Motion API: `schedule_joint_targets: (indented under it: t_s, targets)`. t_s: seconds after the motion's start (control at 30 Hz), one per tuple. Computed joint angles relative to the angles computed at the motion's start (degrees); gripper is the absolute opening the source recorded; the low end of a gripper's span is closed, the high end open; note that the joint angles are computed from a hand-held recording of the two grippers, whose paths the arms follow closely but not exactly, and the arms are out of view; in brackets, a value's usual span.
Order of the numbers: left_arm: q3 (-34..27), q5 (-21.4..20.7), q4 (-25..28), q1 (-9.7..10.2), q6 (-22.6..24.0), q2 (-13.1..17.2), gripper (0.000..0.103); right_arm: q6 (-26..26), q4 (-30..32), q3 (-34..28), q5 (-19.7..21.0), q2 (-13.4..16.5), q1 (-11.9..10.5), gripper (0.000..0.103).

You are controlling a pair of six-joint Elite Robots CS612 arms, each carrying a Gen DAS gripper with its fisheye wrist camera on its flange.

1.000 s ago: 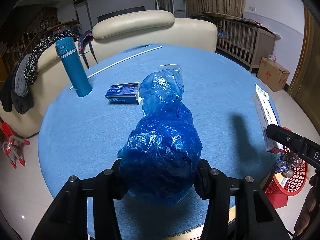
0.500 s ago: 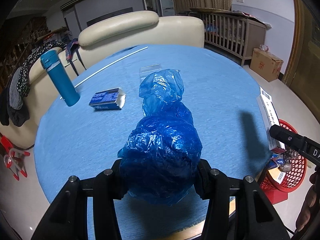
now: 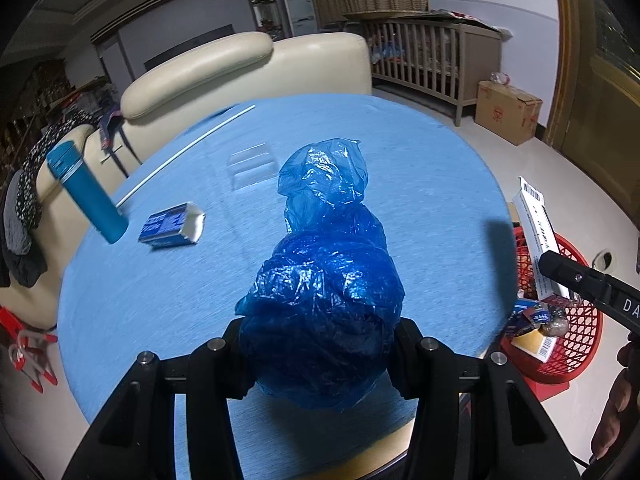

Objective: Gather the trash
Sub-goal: 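Lift the white box and blue bag and carry them toward the red basket, then open right gripper dropping white box while left gripper drops blue bag into basket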

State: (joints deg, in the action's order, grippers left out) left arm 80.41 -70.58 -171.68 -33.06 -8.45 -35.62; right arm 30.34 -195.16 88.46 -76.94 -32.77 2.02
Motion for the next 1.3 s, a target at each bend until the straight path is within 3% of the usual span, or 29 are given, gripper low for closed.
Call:
schedule_joint_targets:
  t_s: [0.77,1.3]
  targets:
    - [-4.13,-2.23,1.68,-3.2,7.33,2.13,0.053,4.4,-5.81,6.45,-3.5,-1.9,-3.33,0.051]
    - [-6.42,-5.0,2.85,-5.35,11.3,3.46,0.053,4.17,-2.93,8.75,-6.11,-2.26,-4.89,0.051]
